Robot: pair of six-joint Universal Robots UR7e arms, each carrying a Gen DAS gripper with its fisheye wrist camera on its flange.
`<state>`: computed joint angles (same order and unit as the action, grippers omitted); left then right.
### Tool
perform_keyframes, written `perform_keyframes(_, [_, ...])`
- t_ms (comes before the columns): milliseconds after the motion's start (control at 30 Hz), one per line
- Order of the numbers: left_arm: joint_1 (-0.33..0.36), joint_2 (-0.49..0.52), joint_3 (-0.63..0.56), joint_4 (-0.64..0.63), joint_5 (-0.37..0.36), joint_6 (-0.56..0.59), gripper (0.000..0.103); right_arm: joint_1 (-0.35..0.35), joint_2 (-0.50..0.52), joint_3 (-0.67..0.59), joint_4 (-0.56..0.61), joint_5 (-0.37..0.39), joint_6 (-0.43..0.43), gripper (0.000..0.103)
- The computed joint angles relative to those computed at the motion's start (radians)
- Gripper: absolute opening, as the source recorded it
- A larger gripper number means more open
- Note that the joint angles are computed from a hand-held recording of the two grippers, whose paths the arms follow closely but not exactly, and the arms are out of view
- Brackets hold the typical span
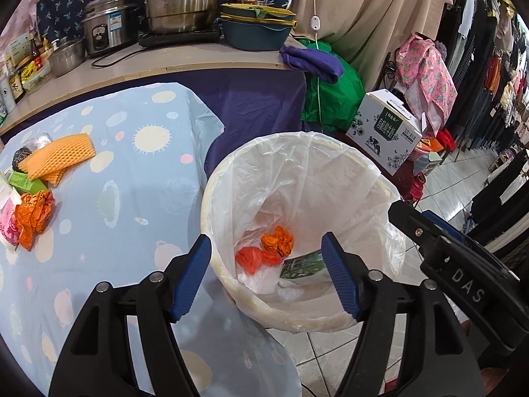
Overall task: Collect trash
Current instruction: 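Carry both items over the bin and open both grippers to drop them, then move both grippers back to the table toward the pink cup and orange wrapper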
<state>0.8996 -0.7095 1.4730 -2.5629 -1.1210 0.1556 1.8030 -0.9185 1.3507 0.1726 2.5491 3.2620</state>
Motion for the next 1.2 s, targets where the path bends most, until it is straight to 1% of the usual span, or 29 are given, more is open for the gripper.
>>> perform_keyframes(100, [0.003,-0.003,-0.001,-0.001,0.004,-0.006,0.068,0.005,0.009,-0.012,0.007,0.004,-0.003,0.051])
perform_keyframes(467, [0.025,-0.023,-0.005,-0.006,0.002,-0.020,0.069,0.029,0.068,-0.082,0.045,0.021,-0.018,0.051])
perform_keyframes(700, [0.054,-0.039,-0.015,-0.004,0.017,-0.041,0.069,0.046,0.150,-0.183,0.108,0.020,-0.026,0.051])
perform_keyframes(900, [0.092,-0.066,-0.022,0.001,0.045,-0.072,0.069,0.062,0.266,-0.332,0.200,-0.002,-0.033,0.051])
perform_keyframes(967, [0.106,-0.076,-0.024,0.004,0.066,-0.088,0.069,0.066,0.309,-0.390,0.235,-0.015,-0.039,0.051])
perform_keyframes(1067, [0.130,-0.087,-0.036,0.013,0.104,-0.112,0.069,0.075,0.394,-0.509,0.305,-0.040,-0.052,0.051])
perform_keyframes(1133, [0.147,-0.096,-0.041,0.008,0.132,-0.119,0.069,0.080,0.461,-0.607,0.360,-0.060,-0.069,0.051])
perform_keyframes(1200, [0.163,-0.103,-0.048,-0.003,0.175,-0.126,0.069,0.085,0.533,-0.719,0.421,-0.079,-0.085,0.051])
